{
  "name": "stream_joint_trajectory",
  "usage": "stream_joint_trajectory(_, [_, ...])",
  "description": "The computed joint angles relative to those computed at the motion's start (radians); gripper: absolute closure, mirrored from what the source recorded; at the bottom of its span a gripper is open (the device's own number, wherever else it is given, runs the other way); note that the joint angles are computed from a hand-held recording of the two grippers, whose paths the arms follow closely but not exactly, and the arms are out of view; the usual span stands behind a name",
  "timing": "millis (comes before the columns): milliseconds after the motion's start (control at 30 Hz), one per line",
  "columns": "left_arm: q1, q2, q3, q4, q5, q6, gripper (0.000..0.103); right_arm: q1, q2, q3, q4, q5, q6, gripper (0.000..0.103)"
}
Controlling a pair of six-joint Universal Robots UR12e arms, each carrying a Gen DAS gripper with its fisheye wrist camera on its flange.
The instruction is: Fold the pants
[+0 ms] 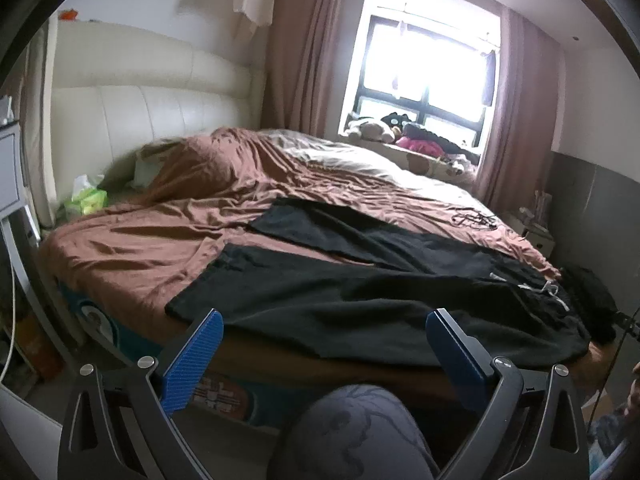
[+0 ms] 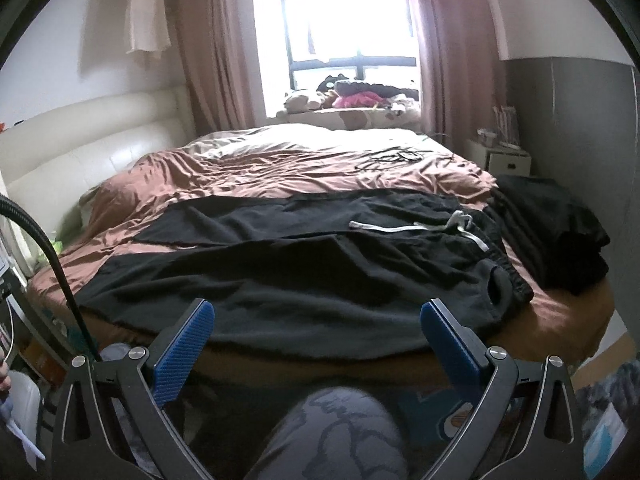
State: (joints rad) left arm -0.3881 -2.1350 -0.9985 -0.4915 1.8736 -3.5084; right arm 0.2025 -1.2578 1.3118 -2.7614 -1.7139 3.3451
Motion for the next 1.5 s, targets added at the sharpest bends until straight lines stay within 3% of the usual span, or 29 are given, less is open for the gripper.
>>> stream_joint_trajectory(433, [0.074, -0.009, 0.004, -0.089, -0.105, -0.198, 0.009, -0.05, 0.004, -0.018, 0.081, 0.028, 0.091, 0.0])
stream_joint_trajectory(633, [0.11, -0.021, 0.003, -0.112, -0.192, -0.298, 0.014, -0.078, -0.001, -0.016, 0.111, 0.037, 0.166, 0.0])
stream_joint_trajectory(767, [0.132, -0.036, 0.013, -0.148, -0.239, -0.355, 0.023, -0.09, -0.003, -0.023, 0.148, 0.016, 0.209, 0.0])
stream_joint_trajectory(967, [0.149, -0.063, 0.028, -0.179, -0.28, -0.453, 0.024, -0.104, -0.006, -0.026, 0.2, -0.021, 0.289, 0.002])
stream_joint_trajectory(1167, [0.162, -0.099, 0.068, -0.215, -0.3, -0.516, 0.024, -0.13, -0.001, -0.036, 0.254, 0.019, 0.374, 0.002])
stream_joint_trajectory(1300, [0.173, -0.122, 0.094, -0.238, -0.312, -0.556, 0.035, -0.151, 0.005, -0.037, 0.266, 0.064, 0.425, 0.002])
stream_joint_trajectory(1500, [0.185, -0.126, 0.079, -0.203, -0.295, -0.627, 0.047, -0.193, 0.01, -0.019, 0.254, 0.133, 0.51, 0.003])
